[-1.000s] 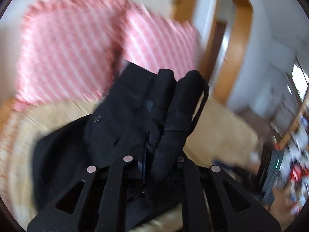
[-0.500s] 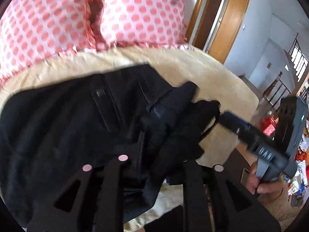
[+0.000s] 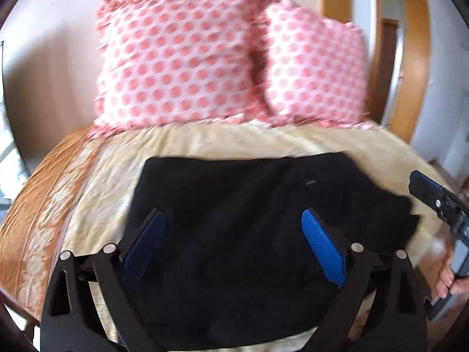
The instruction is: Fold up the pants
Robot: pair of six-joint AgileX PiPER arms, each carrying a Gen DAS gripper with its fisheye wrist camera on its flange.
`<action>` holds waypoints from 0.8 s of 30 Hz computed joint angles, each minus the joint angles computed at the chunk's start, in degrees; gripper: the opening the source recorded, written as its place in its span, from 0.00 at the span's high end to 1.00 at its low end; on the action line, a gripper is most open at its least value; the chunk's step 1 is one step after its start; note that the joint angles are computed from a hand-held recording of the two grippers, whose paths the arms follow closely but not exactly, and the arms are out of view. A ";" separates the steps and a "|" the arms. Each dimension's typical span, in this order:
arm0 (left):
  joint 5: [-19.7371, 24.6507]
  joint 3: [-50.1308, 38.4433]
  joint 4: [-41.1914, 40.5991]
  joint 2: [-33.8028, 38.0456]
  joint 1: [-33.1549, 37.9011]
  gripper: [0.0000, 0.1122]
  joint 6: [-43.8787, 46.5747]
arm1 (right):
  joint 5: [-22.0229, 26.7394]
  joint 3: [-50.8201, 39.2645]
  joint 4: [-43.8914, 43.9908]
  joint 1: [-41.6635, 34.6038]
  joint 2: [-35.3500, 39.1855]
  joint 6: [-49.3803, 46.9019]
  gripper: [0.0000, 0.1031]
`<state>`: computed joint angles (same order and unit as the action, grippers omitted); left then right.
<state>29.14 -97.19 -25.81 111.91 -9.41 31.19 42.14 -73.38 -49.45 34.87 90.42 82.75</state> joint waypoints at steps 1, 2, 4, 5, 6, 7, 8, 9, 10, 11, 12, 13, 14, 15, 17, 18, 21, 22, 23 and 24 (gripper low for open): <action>-0.16 -0.53 2.99 0.79 -0.09 0.16 -2.91 | -0.77 -1.68 2.17 -0.39 1.87 -2.53 0.43; -0.22 -0.04 4.06 0.92 0.23 0.16 -3.77 | -1.09 -3.91 5.08 -0.92 4.17 -5.79 0.43; 0.90 -0.58 5.88 1.89 0.57 0.16 -4.87 | -0.60 -6.56 8.23 -1.35 6.85 -9.13 0.43; 1.22 -0.83 7.59 2.38 0.47 0.16 -6.09 | 0.69 -8.47 10.99 -1.74 8.42 -11.81 0.39; 1.57 -1.50 8.77 3.05 0.33 0.15 -6.97 | 1.78 -9.73 12.96 -2.02 9.51 -13.48 0.33; 2.53 -1.74 10.08 3.58 0.42 0.15 -7.95 | 3.92 -11.84 17.23 -2.79 11.34 -16.71 0.32; 4.62 -3.10 10.47 4.62 0.70 0.16 -8.74 | 6.18 -13.64 21.13 -3.47 12.93 -19.64 0.32; 7.84 -4.84 8.56 5.96 1.68 0.16 -8.03 | 7.37 -13.66 23.06 -3.61 13.92 -20.53 0.32; 9.59 -6.10 6.01 7.19 2.57 0.15 -7.21 | 7.30 -13.04 22.70 -3.19 13.81 -20.67 0.32; 9.06 -5.07 2.28 6.92 3.61 0.14 -4.45 | 8.51 -13.37 21.47 -2.18 14.09 -20.98 0.32; 8.04 -3.34 0.53 6.14 4.00 0.14 -2.64 | 9.39 -13.82 21.30 -1.78 14.27 -21.62 0.32; 7.09 -1.97 -0.85 5.57 4.24 0.14 -0.60 | 9.66 -14.25 22.75 -2.21 14.03 -23.22 0.32; 6.07 -0.63 -1.82 5.06 4.31 0.13 0.91 | 8.28 -13.47 24.36 -3.11 13.02 -23.79 0.32; 5.14 0.51 -3.20 4.66 4.44 0.11 2.67 | 4.61 -11.03 26.48 -4.76 10.65 -23.73 0.33; 3.28 2.89 -6.33 3.84 4.62 0.10 6.75 | -2.24 -5.93 27.45 -8.34 5.37 -20.64 0.32; 1.81 4.48 -8.17 3.28 4.68 0.10 8.90 | -2.85 -5.48 27.28 -9.93 4.26 -19.95 0.32; -0.21 6.06 -10.79 2.85 4.57 0.10 11.51 | 0.05 -8.12 33.24 -16.55 5.25 -26.06 0.32; -0.55 6.51 -12.00 2.75 4.71 0.10 12.80 | 0.74 -9.63 38.17 -19.67 6.90 -31.29 0.32; -0.51 6.52 -12.75 2.75 4.85 0.10 13.56 | 1.66 -10.82 41.01 -21.49 8.24 -34.22 0.32; -0.41 6.45 -13.31 2.79 4.97 0.10 14.14 | 3.64 -13.44 43.96 -23.05 10.47 -36.97 0.32</action>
<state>28.73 -90.75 -39.13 114.70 -4.43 45.34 45.78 -86.83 -5.49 11.81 100.89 45.79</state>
